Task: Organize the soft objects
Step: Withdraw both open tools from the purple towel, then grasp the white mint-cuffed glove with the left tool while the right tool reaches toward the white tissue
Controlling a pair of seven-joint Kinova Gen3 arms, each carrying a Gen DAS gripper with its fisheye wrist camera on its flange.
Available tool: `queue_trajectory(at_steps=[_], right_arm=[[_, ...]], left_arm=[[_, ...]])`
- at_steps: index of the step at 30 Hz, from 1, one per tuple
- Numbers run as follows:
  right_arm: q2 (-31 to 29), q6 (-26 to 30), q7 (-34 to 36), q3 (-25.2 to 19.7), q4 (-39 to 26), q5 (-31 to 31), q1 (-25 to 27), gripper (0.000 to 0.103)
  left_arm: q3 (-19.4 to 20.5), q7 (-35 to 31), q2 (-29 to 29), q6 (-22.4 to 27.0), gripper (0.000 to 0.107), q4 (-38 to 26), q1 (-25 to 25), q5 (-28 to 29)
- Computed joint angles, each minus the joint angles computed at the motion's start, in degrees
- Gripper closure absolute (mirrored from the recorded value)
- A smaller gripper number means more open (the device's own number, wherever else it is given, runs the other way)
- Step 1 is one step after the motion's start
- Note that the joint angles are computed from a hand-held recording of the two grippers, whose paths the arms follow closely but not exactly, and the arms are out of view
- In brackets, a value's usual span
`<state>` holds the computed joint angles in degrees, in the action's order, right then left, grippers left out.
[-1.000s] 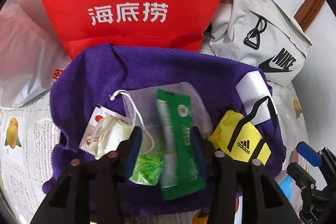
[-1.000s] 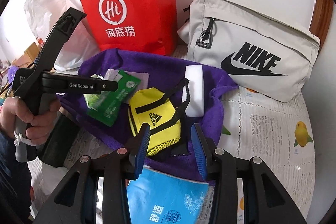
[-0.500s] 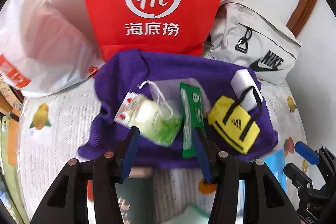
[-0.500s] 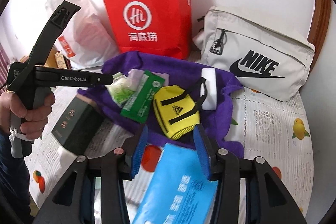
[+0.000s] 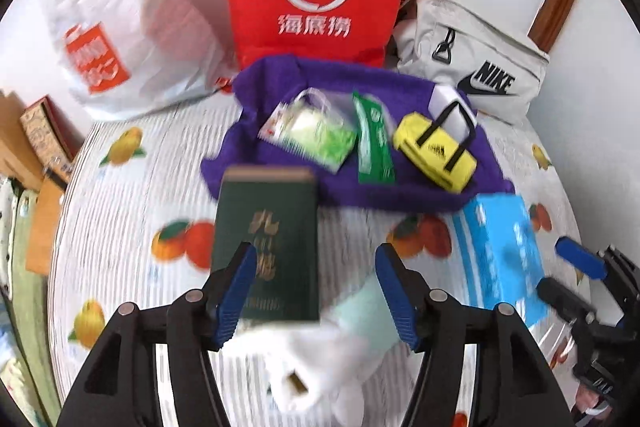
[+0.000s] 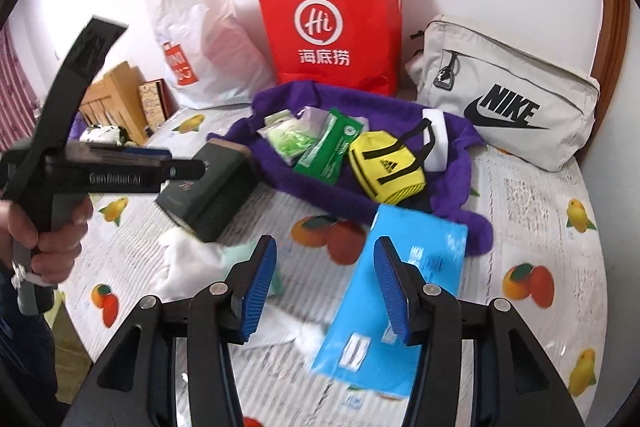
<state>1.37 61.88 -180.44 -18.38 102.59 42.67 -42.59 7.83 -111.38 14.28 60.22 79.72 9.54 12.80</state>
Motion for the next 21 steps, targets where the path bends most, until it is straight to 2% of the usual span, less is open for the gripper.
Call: queue_trajectory(at_steps=[7,11,17,21], right_arm=[[-1.20,4.08,-6.75,-2.55,1.32,1.16,-2.72,0.052],[-1.66,5.64,-8.98,-3.59,2.10,0.81,-3.68,0.051],[-2.02,7.80,-10.48,-4.64,2.91,-0.99,-4.87,0.051],[-2.18,7.71,-11.44,-4.88,4.17,-3.06,-5.17,0.051]], left_arm=[[-0.94,-5.64,-5.43,-2.34,0.047,11.12,-3.20,3.66],[-1.01,-7.52,-5.67,-4.26,0.043,16.29,-3.27,5.40],[-0.19,-3.23,-4.65,-11.07,0.043,20.58,0.47,0.82],[0.26,-0.38,-3.87,-13.33,0.041,21.59,2.55,-2.02]])
